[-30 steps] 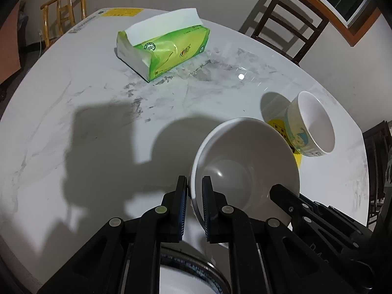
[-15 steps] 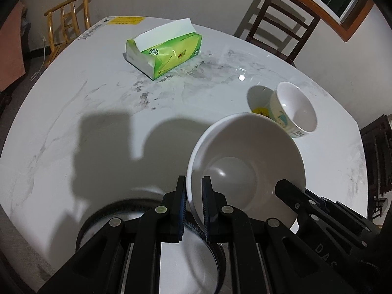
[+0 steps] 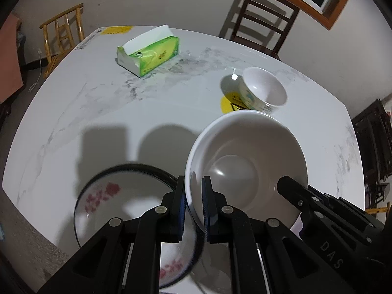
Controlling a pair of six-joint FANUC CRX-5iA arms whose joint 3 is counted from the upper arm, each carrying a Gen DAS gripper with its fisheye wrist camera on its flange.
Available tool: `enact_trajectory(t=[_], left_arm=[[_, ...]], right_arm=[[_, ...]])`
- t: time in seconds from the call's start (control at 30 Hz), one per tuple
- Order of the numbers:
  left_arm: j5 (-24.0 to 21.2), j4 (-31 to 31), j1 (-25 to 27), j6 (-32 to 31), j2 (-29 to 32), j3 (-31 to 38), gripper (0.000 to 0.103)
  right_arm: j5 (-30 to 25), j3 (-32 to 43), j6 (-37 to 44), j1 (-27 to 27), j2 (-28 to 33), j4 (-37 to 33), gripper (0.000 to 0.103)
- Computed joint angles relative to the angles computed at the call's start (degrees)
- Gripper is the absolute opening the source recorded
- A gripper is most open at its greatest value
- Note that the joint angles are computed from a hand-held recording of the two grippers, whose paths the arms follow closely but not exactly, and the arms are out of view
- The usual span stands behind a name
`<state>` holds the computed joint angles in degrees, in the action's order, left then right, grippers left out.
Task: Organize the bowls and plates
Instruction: 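Carry the white ribbed bowl and lower it into the pink bowl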
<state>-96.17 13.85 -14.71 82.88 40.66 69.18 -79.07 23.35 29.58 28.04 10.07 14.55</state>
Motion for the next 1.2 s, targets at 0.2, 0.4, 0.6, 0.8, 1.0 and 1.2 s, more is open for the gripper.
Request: enact_trajectory(t=[0.2,0.4,0.6,0.8,1.0,1.2], left_arm=[[4.29,-0.26,-1.40,-1.98,-6.94,-10.57,0.009],[7.34,-0.42,-2.87,-3.34,-12.17,-18.59,0.009],[8.60,-0.87,-4.34,-4.32,-15.37,-24.07,0.009],[9.19,-1.54,-5.59,-4.69,-17.21,-27.78,0.009],[9.14,-2.33,-6.27,-4.57,-17.80,-30.02,0.009],[8.71,-3.04,-6.49,-4.06,-17.45,-30.69,0.009]], right_arm=[[-0.14,-5.69,-3.00,1.87,-4.99,1.73,0.012],[0.01,-11.59,-6.69,3.91,-10.01,3.48,0.012],[-0.23,-16.47,-9.90,5.22,-13.88,3.57,0.012],[-0.07,-20.11,-11.98,5.84,-16.40,3.00,0.012],[0.21,-21.53,-11.80,5.14,-17.03,0.63,0.012],[0.17,-21.71,-11.23,4.68,-16.48,-0.80,0.012]])
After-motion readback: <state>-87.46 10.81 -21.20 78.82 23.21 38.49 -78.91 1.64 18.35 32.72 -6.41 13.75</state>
